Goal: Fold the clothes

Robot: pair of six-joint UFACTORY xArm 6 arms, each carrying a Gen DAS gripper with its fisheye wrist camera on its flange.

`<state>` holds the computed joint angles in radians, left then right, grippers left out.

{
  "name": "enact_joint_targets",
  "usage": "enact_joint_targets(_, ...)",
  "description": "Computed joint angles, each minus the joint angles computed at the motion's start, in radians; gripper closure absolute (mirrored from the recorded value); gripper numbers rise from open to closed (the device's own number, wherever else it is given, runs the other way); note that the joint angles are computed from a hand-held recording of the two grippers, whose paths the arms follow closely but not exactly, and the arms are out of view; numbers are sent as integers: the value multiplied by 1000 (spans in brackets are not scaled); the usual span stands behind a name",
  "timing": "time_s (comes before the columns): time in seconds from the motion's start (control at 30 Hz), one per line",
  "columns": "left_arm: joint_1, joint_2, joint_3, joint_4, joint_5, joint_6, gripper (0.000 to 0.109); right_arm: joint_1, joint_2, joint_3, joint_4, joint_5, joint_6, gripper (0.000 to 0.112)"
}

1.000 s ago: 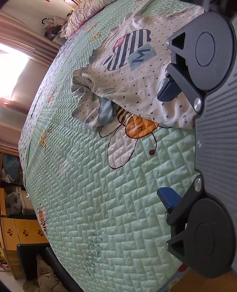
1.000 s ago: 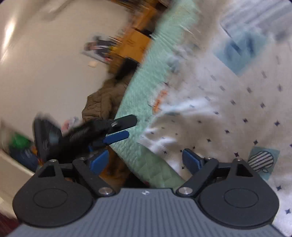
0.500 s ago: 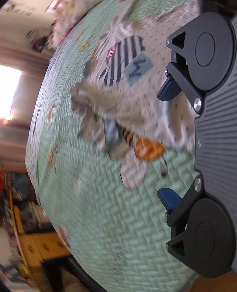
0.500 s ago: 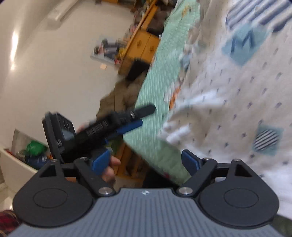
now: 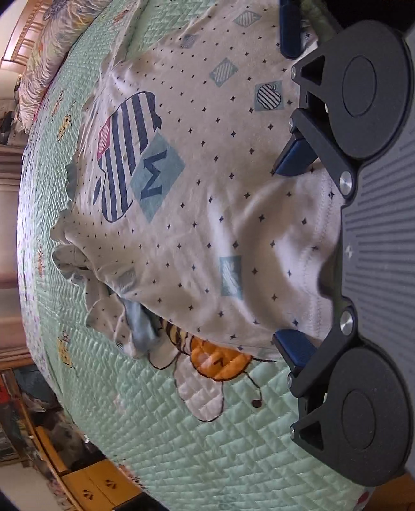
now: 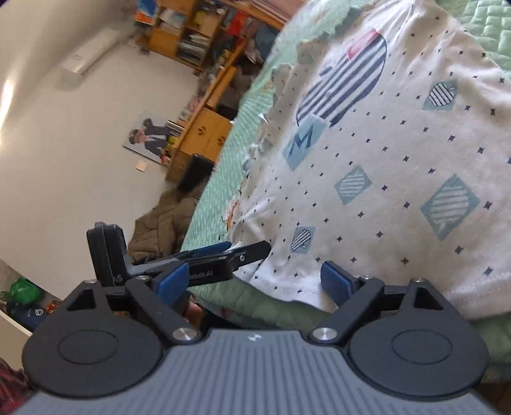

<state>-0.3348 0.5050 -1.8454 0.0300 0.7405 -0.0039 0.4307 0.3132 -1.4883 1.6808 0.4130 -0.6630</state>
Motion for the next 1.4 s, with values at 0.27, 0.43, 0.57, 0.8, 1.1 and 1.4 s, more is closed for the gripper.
enact_joint_targets(0.27, -5, 2, -10, 22, 23, -7, 6, -4, -8, -15, 33, -113, -52, 21)
enact_joint_targets(0.43, -3, 6, -19, 17, 31, 1, 6, -12, -48, 40, -203, -62, 189, 24)
enact_joint_targets(0.57, -1, 6, -19, 9, 33, 11, 6, -5, -52, 12, -148, -124, 121, 23)
enact_joint_targets(0.8, -2, 10, -22, 5, 36, 12, 6, 8, -84, 115, -13, -121, 92, 25)
enact_joint_targets(1.1, 0, 16, -33, -7, 45, 19, 6, -2, -81, 66, 36, -169, -36, 24)
enact_joint_targets(1.4, 5, 13, -28, -32, 42, 49, 6, 1, -168, 236, 54, -178, 30, 31)
